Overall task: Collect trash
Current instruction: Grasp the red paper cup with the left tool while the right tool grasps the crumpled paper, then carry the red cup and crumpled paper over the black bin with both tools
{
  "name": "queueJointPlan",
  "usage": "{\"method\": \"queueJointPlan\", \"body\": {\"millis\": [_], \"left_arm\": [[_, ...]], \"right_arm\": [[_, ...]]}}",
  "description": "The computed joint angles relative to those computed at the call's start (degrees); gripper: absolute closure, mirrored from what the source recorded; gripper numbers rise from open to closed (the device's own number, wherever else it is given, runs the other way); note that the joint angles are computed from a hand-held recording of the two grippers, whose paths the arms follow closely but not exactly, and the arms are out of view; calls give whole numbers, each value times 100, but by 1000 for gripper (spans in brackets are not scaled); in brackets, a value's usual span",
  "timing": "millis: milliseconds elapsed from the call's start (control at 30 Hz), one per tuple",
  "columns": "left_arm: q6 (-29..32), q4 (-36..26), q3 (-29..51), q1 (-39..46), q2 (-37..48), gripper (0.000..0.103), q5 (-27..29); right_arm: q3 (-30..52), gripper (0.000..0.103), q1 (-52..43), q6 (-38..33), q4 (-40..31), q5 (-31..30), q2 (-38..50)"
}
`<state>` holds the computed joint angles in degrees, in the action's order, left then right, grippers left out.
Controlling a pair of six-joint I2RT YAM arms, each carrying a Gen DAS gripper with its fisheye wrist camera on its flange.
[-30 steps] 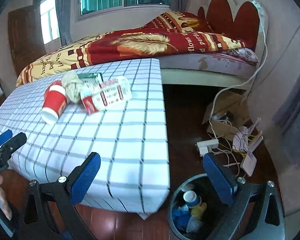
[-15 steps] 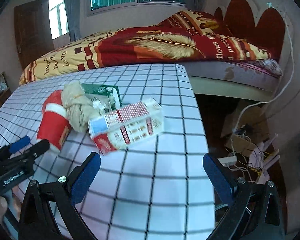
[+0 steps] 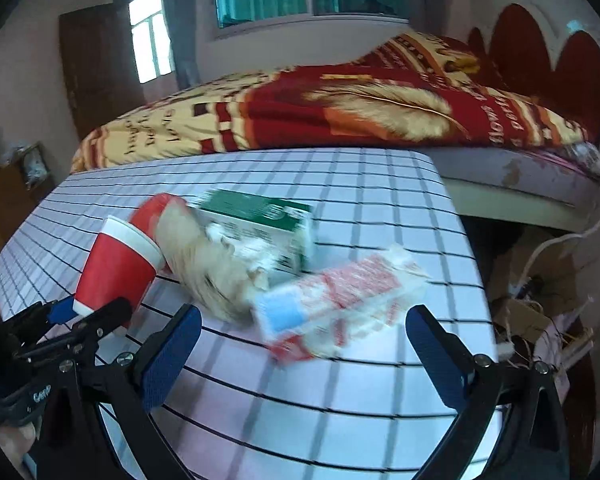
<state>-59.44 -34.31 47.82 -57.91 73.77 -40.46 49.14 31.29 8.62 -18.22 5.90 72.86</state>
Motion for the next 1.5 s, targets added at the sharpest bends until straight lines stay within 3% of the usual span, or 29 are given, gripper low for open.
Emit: {"method": "queueJointPlan", "body": {"millis": [200,300,533,667,733,767,800,833,1133,1333,1500], "left_arm": [[-244,-439,-431,154,-729,47,-62],[-374,-588,-586,188,-924,47,-56],[-942,-941,-897,-125,-1108,47,-31],[-1141,-1082,-891,-337,-1047,47,-51],[-1204,-1146,-853,-428,-999,47,-69],[-1215,-1153,-855,-443,-1006,47,-62],[-1243,-1171,-852,-470,-1020,47,-61],[-1293,-1226,-822,-518,-1026,47,-87],[-1691,-1656,-435,-1126,-876,47,-432],[-2087,-1884,-26,-1728,-458,47,-645],[-2051,-1760,343,-2020,0,47,-670]], "right_arm": [[389,5,637,-55,130,120,608],[368,13,921,-85,263,119,744],[418,18,1241,36,365,-83,1312],[593,40,1262,216,227,-169,1760],[588,42,1274,230,261,-201,1747],[632,49,1250,258,235,-295,1812],[622,61,1249,261,268,-332,1813],[625,86,1197,278,246,-530,1808],[-367,85,1306,595,285,-234,228],[-1003,85,912,682,-304,-159,-1270],[-1348,86,151,503,-1179,-338,-2660]]}}
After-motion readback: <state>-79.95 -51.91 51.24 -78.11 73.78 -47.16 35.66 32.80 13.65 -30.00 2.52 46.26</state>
